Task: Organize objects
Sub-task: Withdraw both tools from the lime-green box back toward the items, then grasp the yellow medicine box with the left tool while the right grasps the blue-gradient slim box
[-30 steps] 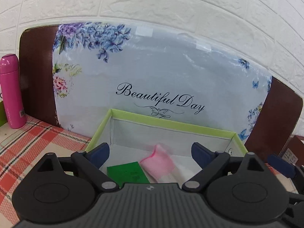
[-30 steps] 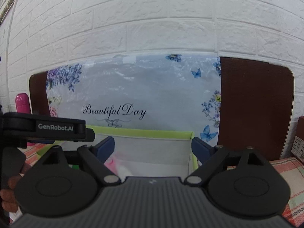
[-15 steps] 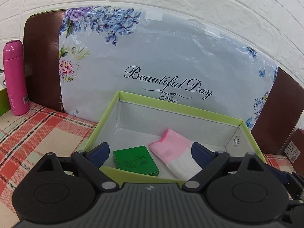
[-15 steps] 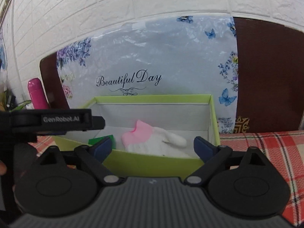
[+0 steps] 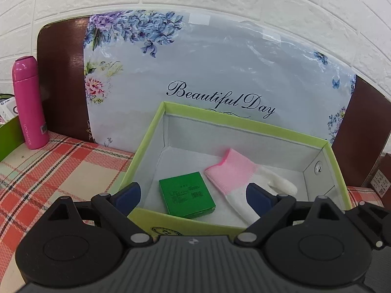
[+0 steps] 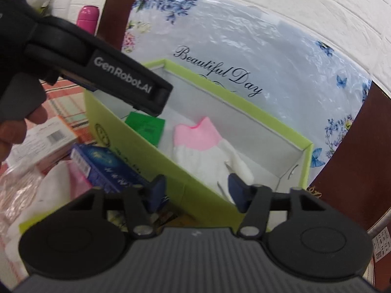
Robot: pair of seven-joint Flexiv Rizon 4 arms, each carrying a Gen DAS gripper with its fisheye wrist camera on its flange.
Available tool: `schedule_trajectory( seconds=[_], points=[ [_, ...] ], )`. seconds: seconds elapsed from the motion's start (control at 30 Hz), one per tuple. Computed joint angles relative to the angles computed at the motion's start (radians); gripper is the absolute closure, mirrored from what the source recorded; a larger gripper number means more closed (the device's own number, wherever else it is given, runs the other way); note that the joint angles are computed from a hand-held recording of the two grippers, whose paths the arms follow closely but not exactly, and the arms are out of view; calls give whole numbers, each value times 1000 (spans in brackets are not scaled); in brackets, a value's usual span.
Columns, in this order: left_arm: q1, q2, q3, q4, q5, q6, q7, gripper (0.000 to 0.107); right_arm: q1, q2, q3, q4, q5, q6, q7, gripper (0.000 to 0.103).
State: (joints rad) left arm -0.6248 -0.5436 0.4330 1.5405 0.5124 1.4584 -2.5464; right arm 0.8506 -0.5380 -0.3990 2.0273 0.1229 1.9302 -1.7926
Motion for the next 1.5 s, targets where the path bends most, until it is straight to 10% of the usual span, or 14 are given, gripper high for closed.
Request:
schedule_trajectory(
  seconds=[0.17, 0.3, 0.67, 1.03, 1.5],
  points=[
    [-11, 49, -12, 60, 0, 9, -12, 11, 54, 13, -26, 42, 82, 73, 7, 61],
    [-103, 102, 84, 107, 91, 45, -143, 11, 115, 44, -28, 78, 282, 235, 11, 6],
    [-300, 244, 165, 201, 426, -72, -419, 10, 84, 231, 189, 261, 545, 325, -39, 6],
    [-143, 220, -61, 214, 415, -63, -350, 10, -30, 251, 335, 283, 683, 247, -32, 24],
    [23, 150, -231, 164, 349, -92, -254, 17, -127, 177, 360, 266, 472, 187, 195, 44]
  ],
)
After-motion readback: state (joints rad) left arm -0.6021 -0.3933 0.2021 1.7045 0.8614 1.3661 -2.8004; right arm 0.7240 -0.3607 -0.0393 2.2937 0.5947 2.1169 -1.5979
